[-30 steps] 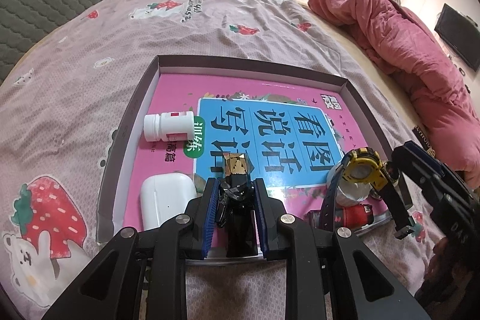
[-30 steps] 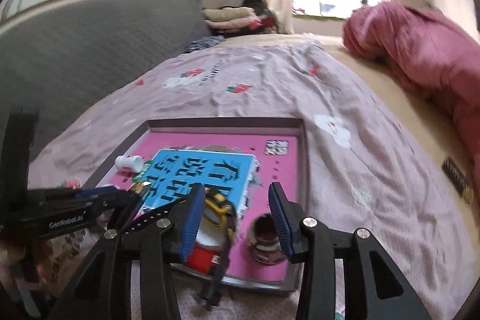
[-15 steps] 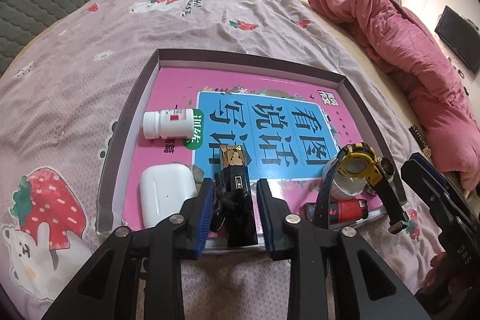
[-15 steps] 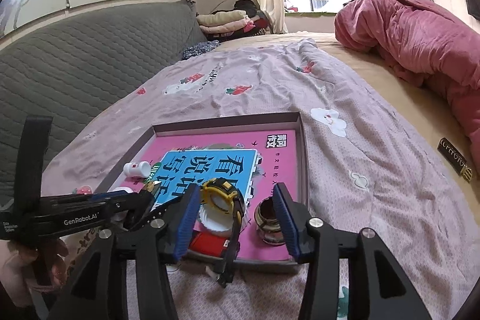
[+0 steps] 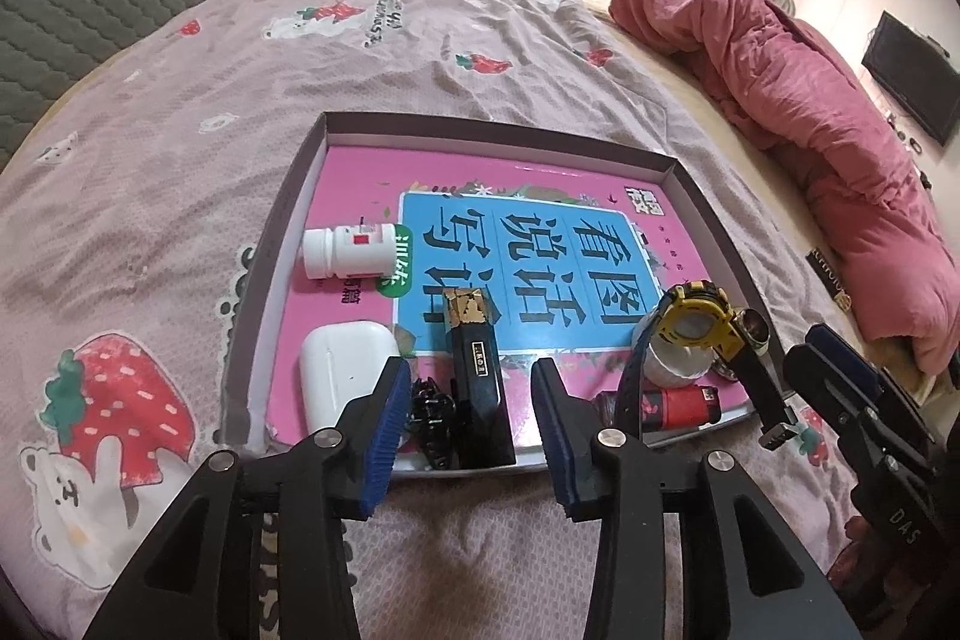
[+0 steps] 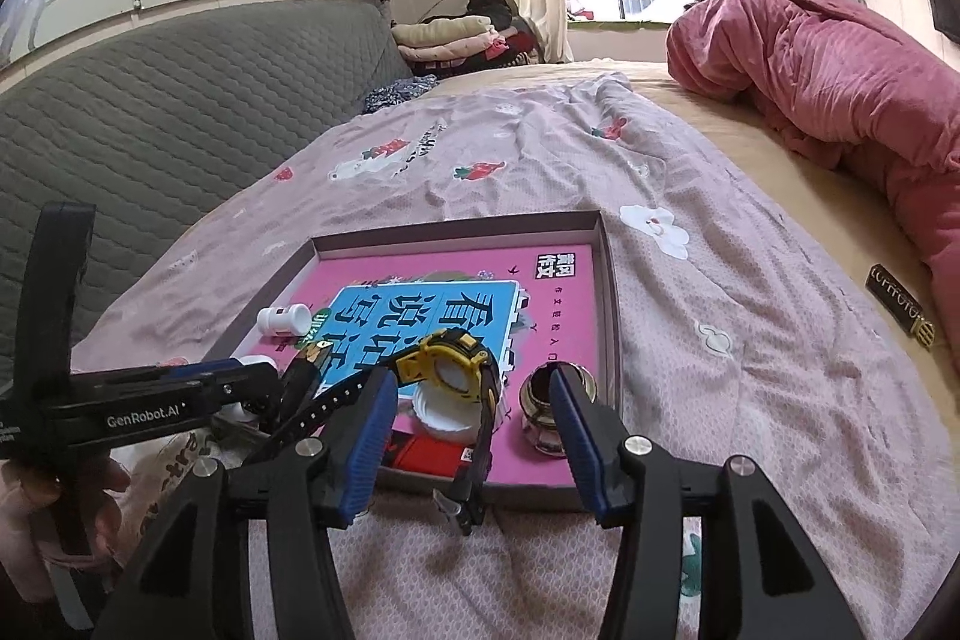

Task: Organize rigid objects
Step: 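Open the right gripper and withdraw both grippers from the tray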

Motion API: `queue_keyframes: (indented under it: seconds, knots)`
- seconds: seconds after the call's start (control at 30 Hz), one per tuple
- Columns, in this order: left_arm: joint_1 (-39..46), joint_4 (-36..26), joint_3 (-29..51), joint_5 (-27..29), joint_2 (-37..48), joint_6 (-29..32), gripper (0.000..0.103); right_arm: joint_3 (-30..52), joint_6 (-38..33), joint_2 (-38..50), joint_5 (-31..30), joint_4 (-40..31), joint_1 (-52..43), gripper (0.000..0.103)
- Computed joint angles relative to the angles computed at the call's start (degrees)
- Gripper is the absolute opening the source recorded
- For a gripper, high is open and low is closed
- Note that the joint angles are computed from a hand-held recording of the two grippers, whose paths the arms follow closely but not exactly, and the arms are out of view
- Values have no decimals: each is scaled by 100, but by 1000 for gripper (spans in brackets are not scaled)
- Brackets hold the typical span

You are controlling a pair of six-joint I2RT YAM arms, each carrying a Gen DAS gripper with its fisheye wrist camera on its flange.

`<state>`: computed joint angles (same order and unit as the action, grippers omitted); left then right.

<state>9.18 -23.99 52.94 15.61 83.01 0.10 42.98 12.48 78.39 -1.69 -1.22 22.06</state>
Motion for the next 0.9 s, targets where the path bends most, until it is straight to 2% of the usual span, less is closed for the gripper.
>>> queue_keyframes:
  seconds: [0.03, 0.23, 0.43, 0.6, 0.9]
  knots:
    - [17, -17, -20, 13, -44, 5, 51, -10, -12, -31, 48, -19, 47, 54]
    - [127, -199, -149, -18, -344, 52, 65, -105, -54, -253, 330, -68, 367, 60]
    - [273, -312, -419, 36, -730, 115, 74, -170, -87, -436, 758, -255, 734, 60]
    - [372, -302, -609, 43, -1114, 93, 78, -270, -51, -668, 909, -437, 874, 61]
    - [323, -523, -967, -48, -2003, 88, 78, -356, 29, -1064, 1252, -759, 1118, 61]
